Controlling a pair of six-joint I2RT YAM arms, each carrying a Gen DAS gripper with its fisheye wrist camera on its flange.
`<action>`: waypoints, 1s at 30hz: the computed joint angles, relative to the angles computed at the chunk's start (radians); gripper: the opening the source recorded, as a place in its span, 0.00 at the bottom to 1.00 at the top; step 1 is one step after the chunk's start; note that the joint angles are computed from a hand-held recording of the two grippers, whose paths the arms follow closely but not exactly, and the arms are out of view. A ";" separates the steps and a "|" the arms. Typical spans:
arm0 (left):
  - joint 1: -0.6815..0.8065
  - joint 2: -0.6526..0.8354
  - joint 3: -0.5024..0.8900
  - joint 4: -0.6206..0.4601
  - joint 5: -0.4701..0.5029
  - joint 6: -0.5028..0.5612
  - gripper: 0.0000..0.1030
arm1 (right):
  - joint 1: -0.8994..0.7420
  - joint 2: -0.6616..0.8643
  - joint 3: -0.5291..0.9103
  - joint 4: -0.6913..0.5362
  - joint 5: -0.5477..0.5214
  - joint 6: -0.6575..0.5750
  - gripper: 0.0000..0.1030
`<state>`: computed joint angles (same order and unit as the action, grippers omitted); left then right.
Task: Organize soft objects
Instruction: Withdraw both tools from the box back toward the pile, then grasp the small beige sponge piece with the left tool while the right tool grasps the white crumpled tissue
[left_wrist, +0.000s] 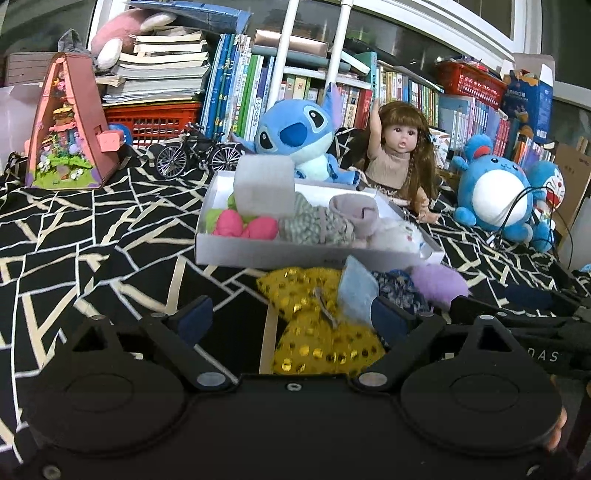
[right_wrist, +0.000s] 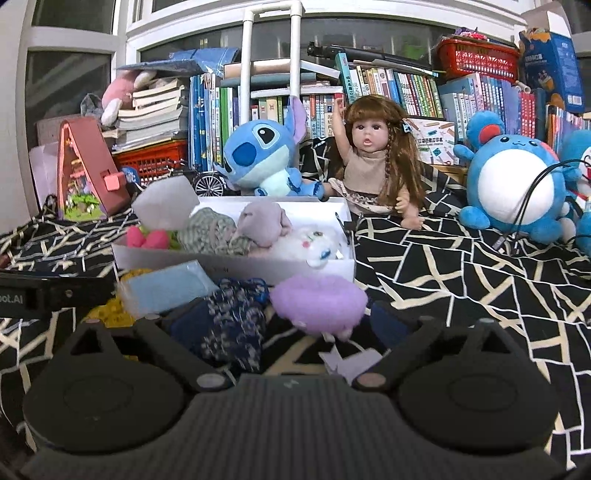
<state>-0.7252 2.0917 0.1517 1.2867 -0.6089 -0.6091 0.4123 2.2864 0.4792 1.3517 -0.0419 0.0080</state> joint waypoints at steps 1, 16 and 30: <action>-0.012 0.014 -0.004 0.010 -0.010 -0.009 0.90 | 0.001 0.008 -0.005 0.013 0.005 -0.003 0.96; -0.162 0.169 0.015 0.000 -0.129 -0.146 0.90 | 0.000 0.120 -0.036 0.140 0.066 0.007 0.98; -0.265 0.203 -0.007 0.008 -0.217 -0.209 0.73 | -0.008 0.153 -0.010 0.125 0.088 0.033 0.98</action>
<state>-0.9899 2.2947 0.1446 1.2944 -0.8257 -0.8179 0.4044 2.4389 0.4690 1.4767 0.0456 0.0406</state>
